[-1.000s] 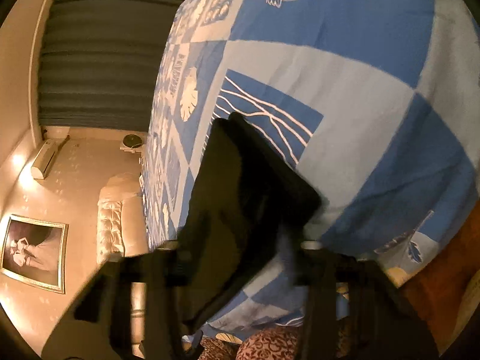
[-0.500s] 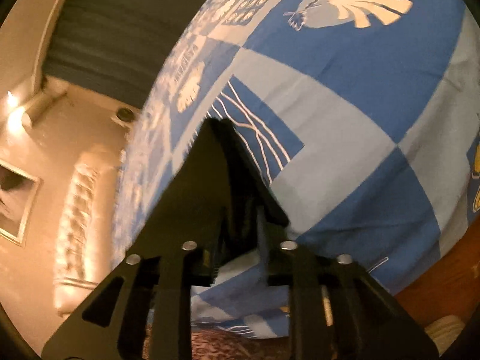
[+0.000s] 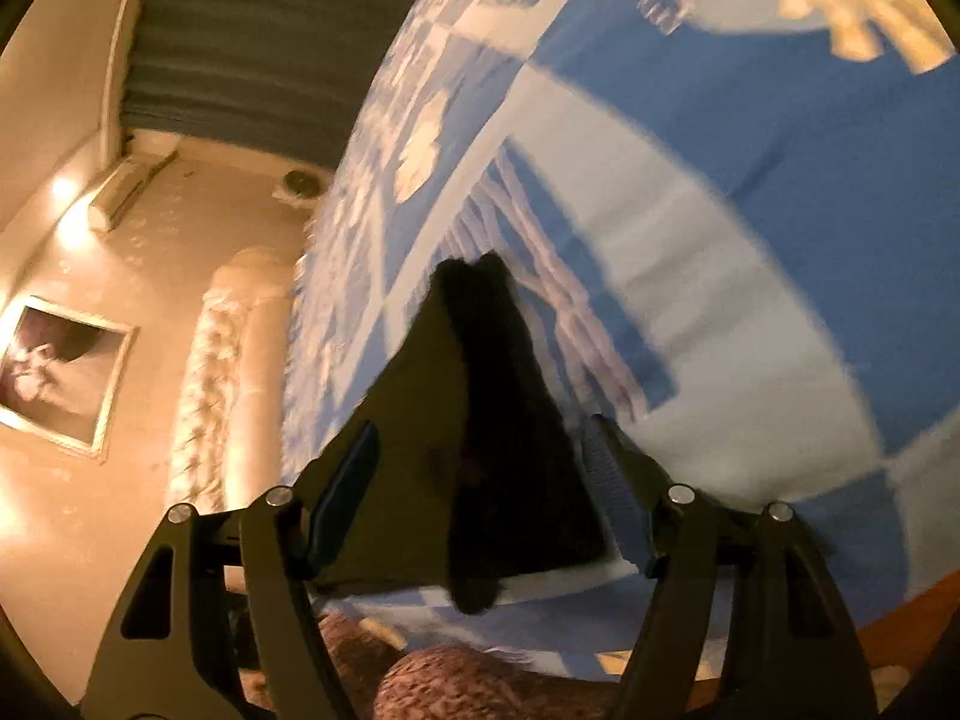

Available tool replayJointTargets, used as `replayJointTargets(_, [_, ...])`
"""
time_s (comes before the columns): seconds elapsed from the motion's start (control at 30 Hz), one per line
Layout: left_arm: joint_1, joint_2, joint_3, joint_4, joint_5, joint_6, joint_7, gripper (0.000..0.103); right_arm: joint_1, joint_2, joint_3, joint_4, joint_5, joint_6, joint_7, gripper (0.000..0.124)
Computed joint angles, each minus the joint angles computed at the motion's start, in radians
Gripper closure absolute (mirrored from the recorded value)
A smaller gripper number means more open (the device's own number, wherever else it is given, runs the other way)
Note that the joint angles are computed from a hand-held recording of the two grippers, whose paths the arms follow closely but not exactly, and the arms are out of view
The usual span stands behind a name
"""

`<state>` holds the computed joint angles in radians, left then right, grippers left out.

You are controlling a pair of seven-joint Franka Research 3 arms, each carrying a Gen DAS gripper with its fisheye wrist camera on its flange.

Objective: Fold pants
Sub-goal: 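Open the left tool and release the pants edge while the right tool holds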

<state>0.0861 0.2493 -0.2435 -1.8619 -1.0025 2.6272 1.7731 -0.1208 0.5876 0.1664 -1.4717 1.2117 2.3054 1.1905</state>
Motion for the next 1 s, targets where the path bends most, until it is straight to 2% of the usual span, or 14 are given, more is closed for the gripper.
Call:
replayJointTargets(0.07, [-0.002, 0.006, 0.004, 0.001, 0.018, -0.008, -0.021, 0.017, 0.015, 0.011, -0.011, 0.028, -0.057, -0.02, 0.015, 0.055])
replayJointTargets(0.1, [-0.004, 0.008, 0.004, 0.001, 0.027, -0.008, -0.024, 0.017, 0.023, 0.02, -0.019, 0.044, -0.085, -0.024, 0.046, 0.069])
replayJointTargets(0.13, [-0.004, 0.011, 0.002, 0.002, 0.036, -0.012, -0.02, 0.017, 0.026, 0.032, -0.023, 0.061, -0.106, -0.037, 0.076, 0.1])
replayJointTargets(0.2, [0.002, 0.015, -0.008, 0.01, 0.026, -0.032, 0.008, 0.017, 0.064, 0.041, -0.052, 0.099, -0.225, -0.038, 0.126, 0.102])
replayJointTargets(0.33, [-0.002, 0.03, -0.032, 0.04, -0.011, -0.075, 0.101, 0.017, 0.104, 0.011, -0.085, 0.074, -0.359, 0.056, 0.198, 0.107])
replayJointTargets(0.43, [-0.007, 0.065, -0.043, 0.075, -0.054, -0.105, 0.101, 0.017, 0.039, 0.003, -0.02, 0.016, -0.242, 0.089, 0.137, 0.108])
replayJointTargets(0.53, [-0.005, 0.112, -0.058, 0.114, -0.118, -0.118, 0.079, 0.017, 0.023, -0.016, -0.006, -0.022, -0.163, 0.118, 0.127, 0.106])
replayJointTargets(0.6, [-0.003, 0.135, -0.066, 0.134, -0.146, -0.119, 0.065, 0.017, 0.065, -0.082, -0.041, -0.103, -0.189, 0.229, 0.17, 0.098])
replayJointTargets(0.67, [-0.001, 0.152, -0.072, 0.145, -0.171, -0.11, 0.044, 0.017, 0.146, -0.161, -0.098, -0.201, -0.284, 0.403, 0.274, 0.088])
replayJointTargets(0.7, [0.002, 0.152, -0.076, 0.141, -0.187, -0.101, 0.042, 0.017, 0.153, -0.192, -0.084, -0.239, -0.25, 0.466, 0.273, 0.083])
replayJointTargets(0.73, [0.004, 0.151, -0.08, 0.136, -0.206, -0.091, 0.047, 0.017, 0.128, -0.199, -0.043, -0.242, -0.182, 0.48, 0.229, 0.083])
replayJointTargets(0.77, [0.005, 0.15, -0.082, 0.133, -0.22, -0.082, 0.053, 0.017, 0.082, -0.214, 0.029, -0.252, -0.045, 0.463, 0.128, 0.083])
replayJointTargets(0.83, [0.004, 0.146, -0.085, 0.128, -0.246, -0.06, 0.063, 0.017, 0.073, -0.218, 0.067, -0.245, 0.092, 0.387, 0.022, 0.083])
replayJointTargets(1.0, [-0.004, 0.101, -0.09, 0.093, -0.402, 0.007, 0.127, 0.017, 0.161, -0.137, 0.091, -0.149, 0.15, 0.22, 0.005, 0.083])
